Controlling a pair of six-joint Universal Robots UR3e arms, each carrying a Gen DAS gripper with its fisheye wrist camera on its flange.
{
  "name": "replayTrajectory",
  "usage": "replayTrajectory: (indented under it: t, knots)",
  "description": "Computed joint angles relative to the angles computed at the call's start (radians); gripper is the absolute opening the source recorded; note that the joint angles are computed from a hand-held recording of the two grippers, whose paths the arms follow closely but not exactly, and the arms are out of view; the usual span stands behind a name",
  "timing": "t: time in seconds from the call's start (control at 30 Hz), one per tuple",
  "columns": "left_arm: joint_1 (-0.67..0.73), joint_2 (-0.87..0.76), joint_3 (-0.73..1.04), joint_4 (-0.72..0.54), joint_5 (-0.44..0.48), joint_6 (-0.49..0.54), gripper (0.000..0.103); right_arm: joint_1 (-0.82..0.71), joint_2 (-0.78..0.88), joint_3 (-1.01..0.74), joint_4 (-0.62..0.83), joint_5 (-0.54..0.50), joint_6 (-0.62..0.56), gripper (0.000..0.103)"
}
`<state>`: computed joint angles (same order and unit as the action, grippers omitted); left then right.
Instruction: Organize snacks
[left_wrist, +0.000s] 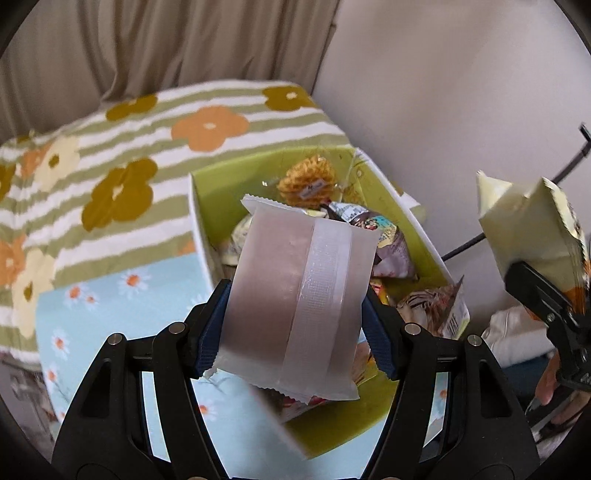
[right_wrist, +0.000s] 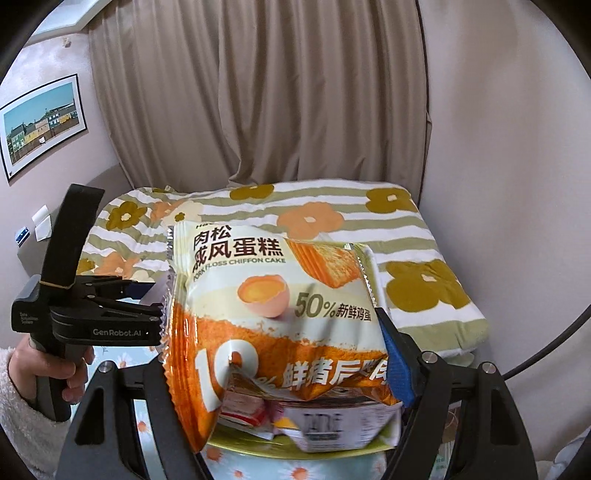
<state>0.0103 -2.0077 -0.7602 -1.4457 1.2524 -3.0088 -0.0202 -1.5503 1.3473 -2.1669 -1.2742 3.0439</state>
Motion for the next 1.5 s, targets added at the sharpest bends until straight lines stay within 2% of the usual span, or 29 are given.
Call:
replayTrajectory:
  t: [0.07,0.13,0.2,0.4,0.57,0.67,0.7,0.77,0.83,0.97,1.2,1.4,1.5]
  knots:
    - [-0.037,-0.048,0.054,-0.006,0.059,-0.031,0.067,-0.018,0.005,0.007,0.003,0.017,-0.009,0.074]
    - [-0.066,-0.095,0.129,-0.042,0.107,-0.041,0.084,-0.033,0.01,0.006,0.018,0.031,-0.02,0.074]
    - [-0.067,-0.065,0.077,-0.004,0.114,-0.049,0.092,-0.041,0.015,0.005,0.032,0.046,-0.031,0.074]
    - [-0.046,0.095,-0.16,0.092,0.14,-0.072,0.092,-0.035,0.04,0.004,0.044,0.043,-0.084,0.074]
    - [0.01,0.187,-0.275,0.102,0.098,-0.088,0.092,-0.023,0.084,-0.023,0.036,0.043,-0.061,0.075]
    - [0.034,0.217,-0.302,0.096,0.089,-0.093,0.092,-0.014,0.109,-0.054,0.031,0.058,-0.053,0.092]
    - [0.035,0.221,-0.304,0.097,0.094,-0.094,0.092,-0.014,0.095,-0.035,0.003,0.069,-0.059,0.102]
    - [0.036,0.245,-0.322,0.097,0.111,-0.099,0.092,-0.024,0.066,0.01,-0.046,0.11,-0.079,0.103]
    - [0.039,0.283,-0.357,0.101,0.128,-0.107,0.092,-0.021,0.049,0.044,-0.073,0.099,-0.076,0.103]
    - [0.053,0.369,-0.452,0.112,0.148,-0.126,0.092,-0.026,0.029,0.073,-0.045,0.092,-0.048,0.103]
    - [0.112,0.528,-0.588,0.11,0.133,-0.101,0.092,-0.026,-0.04,0.105,-0.042,0.077,0.014,0.103]
    - [0.245,0.732,-0.628,0.028,0.048,-0.01,0.092,0.06,-0.159,0.08,-0.01,-0.021,0.075,0.103]
    - [0.374,0.867,-0.613,-0.079,-0.029,0.08,0.092,0.137,-0.215,0.053,0.016,-0.098,0.129,0.103]
